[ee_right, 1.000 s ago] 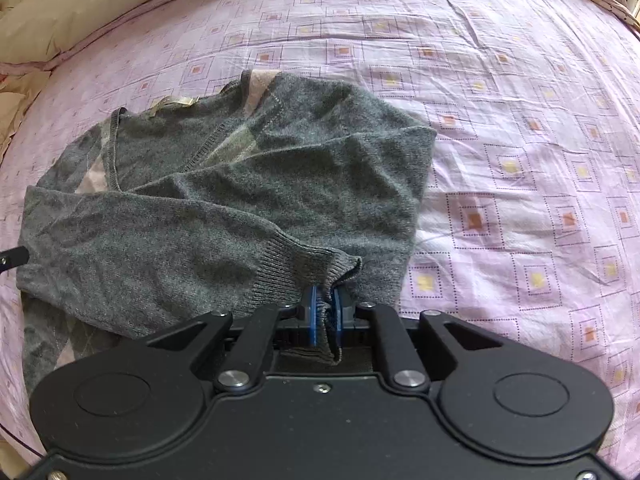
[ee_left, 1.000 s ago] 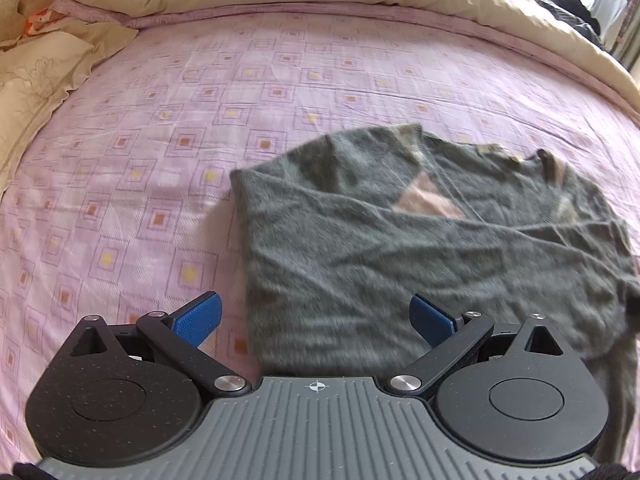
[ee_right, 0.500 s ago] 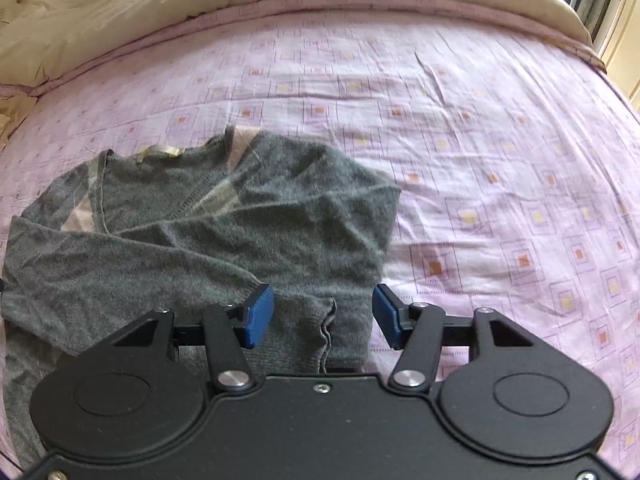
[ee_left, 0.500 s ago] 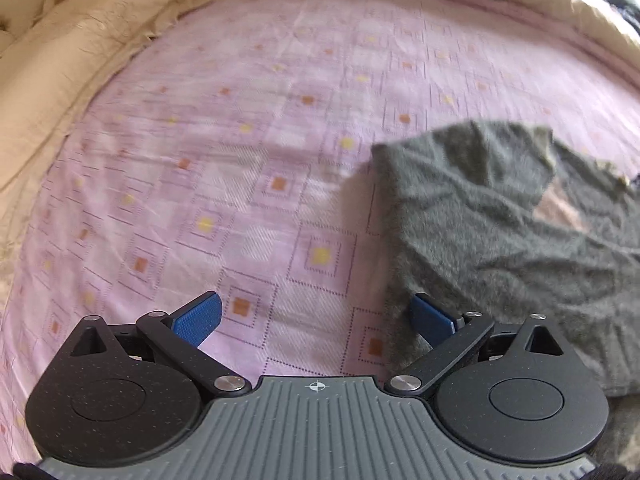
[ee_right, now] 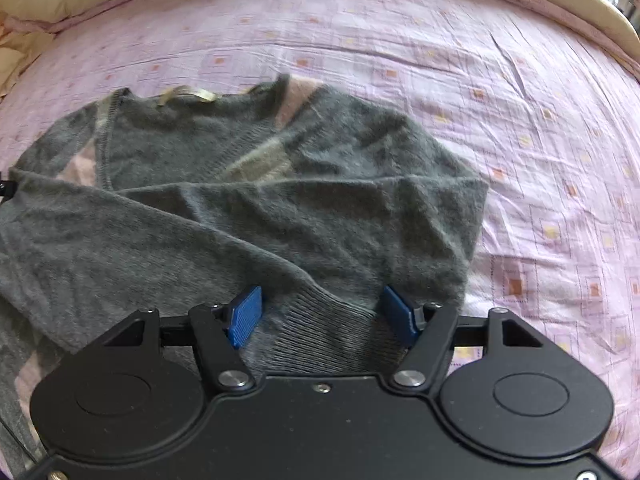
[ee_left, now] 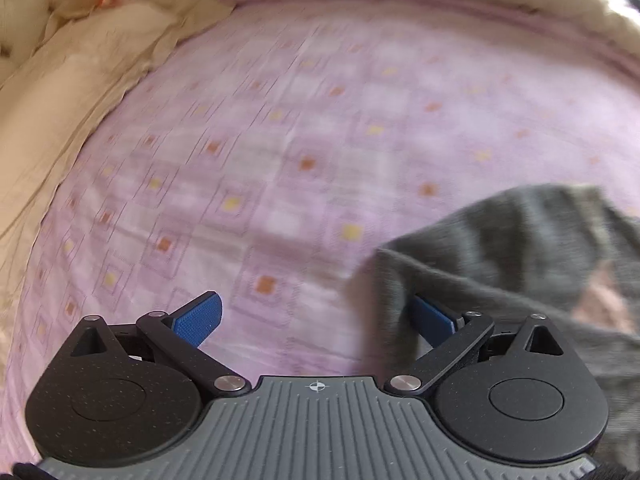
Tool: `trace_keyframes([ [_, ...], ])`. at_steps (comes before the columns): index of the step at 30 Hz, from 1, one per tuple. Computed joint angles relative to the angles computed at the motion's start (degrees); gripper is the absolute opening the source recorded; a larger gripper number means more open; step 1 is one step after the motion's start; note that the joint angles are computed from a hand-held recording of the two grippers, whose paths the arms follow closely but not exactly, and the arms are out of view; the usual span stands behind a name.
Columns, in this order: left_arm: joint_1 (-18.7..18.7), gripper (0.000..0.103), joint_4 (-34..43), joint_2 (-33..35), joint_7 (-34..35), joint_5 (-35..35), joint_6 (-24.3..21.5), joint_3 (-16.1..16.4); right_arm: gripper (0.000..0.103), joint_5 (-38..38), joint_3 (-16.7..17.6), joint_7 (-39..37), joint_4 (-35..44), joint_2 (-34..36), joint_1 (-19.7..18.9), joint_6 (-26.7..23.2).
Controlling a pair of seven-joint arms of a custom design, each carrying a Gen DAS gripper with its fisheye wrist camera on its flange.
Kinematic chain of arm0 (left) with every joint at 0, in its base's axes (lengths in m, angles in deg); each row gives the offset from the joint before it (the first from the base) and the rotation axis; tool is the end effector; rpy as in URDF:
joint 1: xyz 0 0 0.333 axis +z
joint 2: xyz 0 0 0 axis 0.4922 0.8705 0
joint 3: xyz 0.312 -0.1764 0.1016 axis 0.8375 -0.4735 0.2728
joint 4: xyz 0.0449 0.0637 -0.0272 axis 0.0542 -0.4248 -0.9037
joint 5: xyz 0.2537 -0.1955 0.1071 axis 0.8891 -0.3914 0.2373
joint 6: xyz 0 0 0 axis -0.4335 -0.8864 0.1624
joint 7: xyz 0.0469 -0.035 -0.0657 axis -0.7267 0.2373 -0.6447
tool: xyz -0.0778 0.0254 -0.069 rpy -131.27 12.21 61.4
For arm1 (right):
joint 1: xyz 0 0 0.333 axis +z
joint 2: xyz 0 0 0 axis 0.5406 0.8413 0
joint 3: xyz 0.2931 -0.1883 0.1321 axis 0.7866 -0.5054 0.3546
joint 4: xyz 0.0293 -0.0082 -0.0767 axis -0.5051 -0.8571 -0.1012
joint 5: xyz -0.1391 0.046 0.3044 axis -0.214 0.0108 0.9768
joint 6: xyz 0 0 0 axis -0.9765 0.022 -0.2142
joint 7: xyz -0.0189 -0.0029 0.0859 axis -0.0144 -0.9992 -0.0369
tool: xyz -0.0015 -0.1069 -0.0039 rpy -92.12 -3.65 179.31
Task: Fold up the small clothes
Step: 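Move both open grippers to the sweater's ribbed hem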
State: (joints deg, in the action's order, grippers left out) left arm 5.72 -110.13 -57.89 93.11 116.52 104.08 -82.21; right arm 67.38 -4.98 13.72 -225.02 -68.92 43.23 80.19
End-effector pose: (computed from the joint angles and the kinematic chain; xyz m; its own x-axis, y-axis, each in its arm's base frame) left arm 0.4743 -0.3161 0.4051 0.3945 -0.9069 -0.1478 -0.8626 -0.3101 -0.3997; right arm 0.4527 0.0861 0.4173 0.1393 -0.9887 -0.0555 -0.9188 -0.1082 -0.3795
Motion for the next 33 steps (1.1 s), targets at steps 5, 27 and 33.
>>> trace_keyframes([
  [5,2.0,0.103,-5.9,-4.0,-0.2,1.4,6.7,0.2,0.08,1.9,-0.8,2.2,-0.1,-0.6,-1.1,-0.7],
  [27,-2.9,0.103,-28.5,-23.9,7.5,-12.9,21.5,-8.3,0.096,17.8,-0.1,-6.9,-17.7,-27.5,-0.4,-13.8],
  [33,-6.4,0.103,-32.5,-26.7,10.6,-18.2,24.4,-10.1,0.096,18.6,-0.7,-7.0,-22.3,-34.9,0.0,-22.1],
])
